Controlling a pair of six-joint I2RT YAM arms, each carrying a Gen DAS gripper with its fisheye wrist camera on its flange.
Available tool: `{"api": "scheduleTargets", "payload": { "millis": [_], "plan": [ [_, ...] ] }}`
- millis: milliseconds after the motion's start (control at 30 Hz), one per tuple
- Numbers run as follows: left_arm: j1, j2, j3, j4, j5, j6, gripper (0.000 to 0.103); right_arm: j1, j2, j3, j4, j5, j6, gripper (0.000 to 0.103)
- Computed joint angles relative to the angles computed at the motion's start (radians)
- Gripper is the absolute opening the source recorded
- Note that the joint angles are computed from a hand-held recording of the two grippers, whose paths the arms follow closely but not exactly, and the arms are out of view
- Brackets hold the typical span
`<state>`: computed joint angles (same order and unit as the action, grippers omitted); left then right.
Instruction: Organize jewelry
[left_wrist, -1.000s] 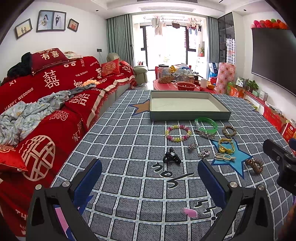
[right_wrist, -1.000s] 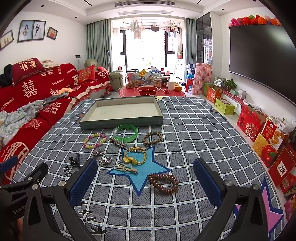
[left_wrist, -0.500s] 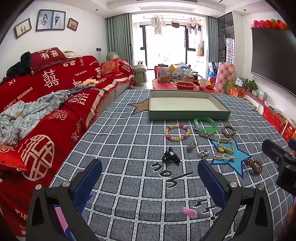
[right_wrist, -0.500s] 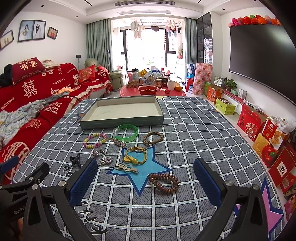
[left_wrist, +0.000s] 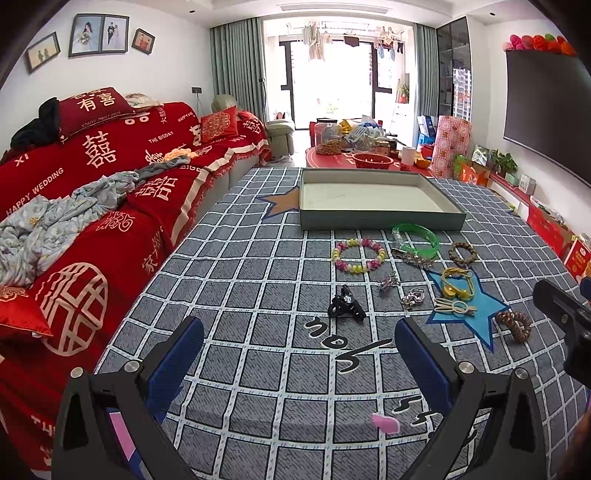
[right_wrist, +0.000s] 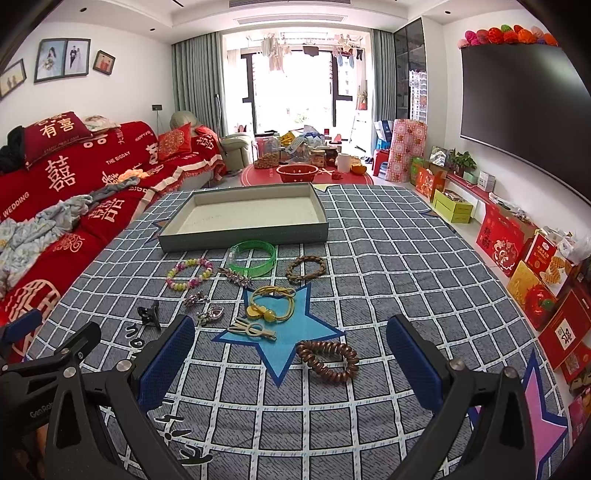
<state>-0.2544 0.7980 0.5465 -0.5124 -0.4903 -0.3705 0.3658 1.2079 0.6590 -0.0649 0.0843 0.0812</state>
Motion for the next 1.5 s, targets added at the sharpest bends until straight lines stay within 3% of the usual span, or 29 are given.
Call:
{"api": "scheduleTargets", "payload": {
  "millis": [333,667,967,1067,1167,1233,1367,1467,1500],
  "plan": [
    [0.126,0.082,0.027,0.019,0.175,0.055,0.103,-0.076,0.058,0.024,-0.036,-0.044,-0.002,0.103],
    [0.212,0.316,0.138,0.069,0.35,0.118,0.103,-0.213,0.303,0.21,-0.206,-0.131,-0.109,0.103],
    [0.211,0.539,0.234,0.14,0.383,0.166,0.103,-0.216,0.497,0.337,-0.3,-0.137,-0.162,0.103],
    [0.211,0.593,0.26,0.134,0.388,0.172,0.1,-0.203,0.505,0.343,-0.298,-0.126,-0.167,0.103],
    [0.214,0.625,0.268,0.13,0.413,0.18,0.08,-0.196,0.507,0.348,-0.304,-0.127,-0.169,0.102],
    [0.199,0.622,0.258,0.146,0.392,0.192,0.079,-0.195,0.507,0.353,-0.306,-0.129,-0.174,0.098],
    [0.199,0.611,0.248,0.163,0.413,0.218,0.046,-0.191,0.502,0.363,-0.311,-0.13,-0.177,0.079],
    [0.213,0.599,0.25,0.154,0.46,0.233,0.041,-0.185,0.501,0.377,-0.325,-0.128,-0.174,0.053],
    [0.214,0.595,0.249,0.153,0.47,0.235,0.039,-0.182,0.497,0.378,-0.328,-0.122,-0.171,0.039]
  ]
}}
